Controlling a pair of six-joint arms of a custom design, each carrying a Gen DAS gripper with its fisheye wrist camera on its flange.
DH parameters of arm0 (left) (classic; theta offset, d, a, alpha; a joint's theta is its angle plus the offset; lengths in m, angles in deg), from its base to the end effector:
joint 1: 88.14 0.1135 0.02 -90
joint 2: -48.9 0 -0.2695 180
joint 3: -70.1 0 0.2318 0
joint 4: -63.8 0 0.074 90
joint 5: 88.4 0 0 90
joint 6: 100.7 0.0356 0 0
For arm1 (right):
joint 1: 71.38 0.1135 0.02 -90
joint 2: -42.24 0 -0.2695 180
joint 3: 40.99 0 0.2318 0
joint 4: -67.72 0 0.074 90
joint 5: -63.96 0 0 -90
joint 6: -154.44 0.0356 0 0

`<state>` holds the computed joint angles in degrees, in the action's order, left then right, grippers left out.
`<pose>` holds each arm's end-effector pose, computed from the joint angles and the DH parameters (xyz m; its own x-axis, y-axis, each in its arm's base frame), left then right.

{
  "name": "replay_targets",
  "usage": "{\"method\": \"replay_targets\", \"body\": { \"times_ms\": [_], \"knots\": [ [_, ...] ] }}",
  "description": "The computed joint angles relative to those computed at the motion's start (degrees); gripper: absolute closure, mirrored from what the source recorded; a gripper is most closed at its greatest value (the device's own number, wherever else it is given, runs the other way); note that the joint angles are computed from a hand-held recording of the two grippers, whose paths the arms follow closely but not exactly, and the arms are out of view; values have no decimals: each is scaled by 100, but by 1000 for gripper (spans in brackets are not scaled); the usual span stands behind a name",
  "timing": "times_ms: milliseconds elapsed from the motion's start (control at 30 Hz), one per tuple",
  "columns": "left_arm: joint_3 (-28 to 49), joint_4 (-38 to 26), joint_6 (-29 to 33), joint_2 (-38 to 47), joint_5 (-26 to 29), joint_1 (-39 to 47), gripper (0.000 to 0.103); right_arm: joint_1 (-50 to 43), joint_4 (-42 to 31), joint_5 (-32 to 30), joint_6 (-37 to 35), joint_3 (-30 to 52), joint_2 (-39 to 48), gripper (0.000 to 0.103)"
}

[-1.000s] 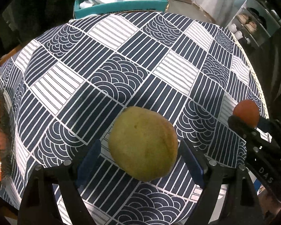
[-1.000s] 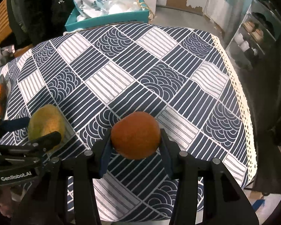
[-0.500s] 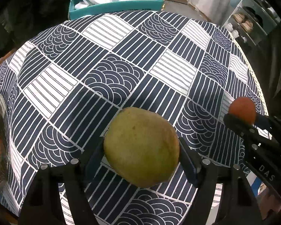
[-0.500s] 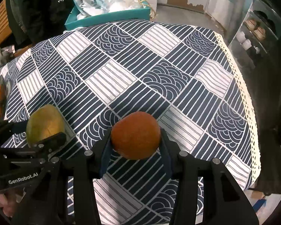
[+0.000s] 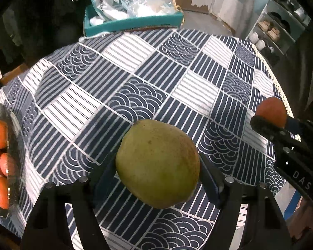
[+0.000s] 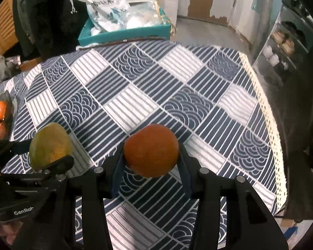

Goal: Organize fruits
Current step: 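Carry the pear with the left gripper while the right gripper carries the tangerine toward the glass plate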

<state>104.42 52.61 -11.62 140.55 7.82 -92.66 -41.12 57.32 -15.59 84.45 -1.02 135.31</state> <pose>0.1920 -0.0191 0.0860 -0.9294 0.0575 -0.3645 0.1030 0.9889 -0.1067 0.1952 0.1064 0.0997 -0.8720 -0.1191 -0.4748 -0.1355 0.9908 0.0002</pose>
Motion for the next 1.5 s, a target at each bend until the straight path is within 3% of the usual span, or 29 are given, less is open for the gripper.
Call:
{"method": "replay_targets", "body": {
  "times_ms": [367,800,1133,1500],
  "knots": [
    [35,-747,262,-1377,-161,324,26,360,-554,469,119,271,-784,57],
    [342,-1900,796,-2750,213,1128,26,872,-1177,912,192,700,-1488,57],
    [619,-2473,1268,-3185,688,1962,26,1326,-1449,1190,279,1069,-1702,57],
    [832,-2712,1949,-3117,1249,3150,26,1839,-1519,1339,372,1672,-1286,57]
  ]
}}
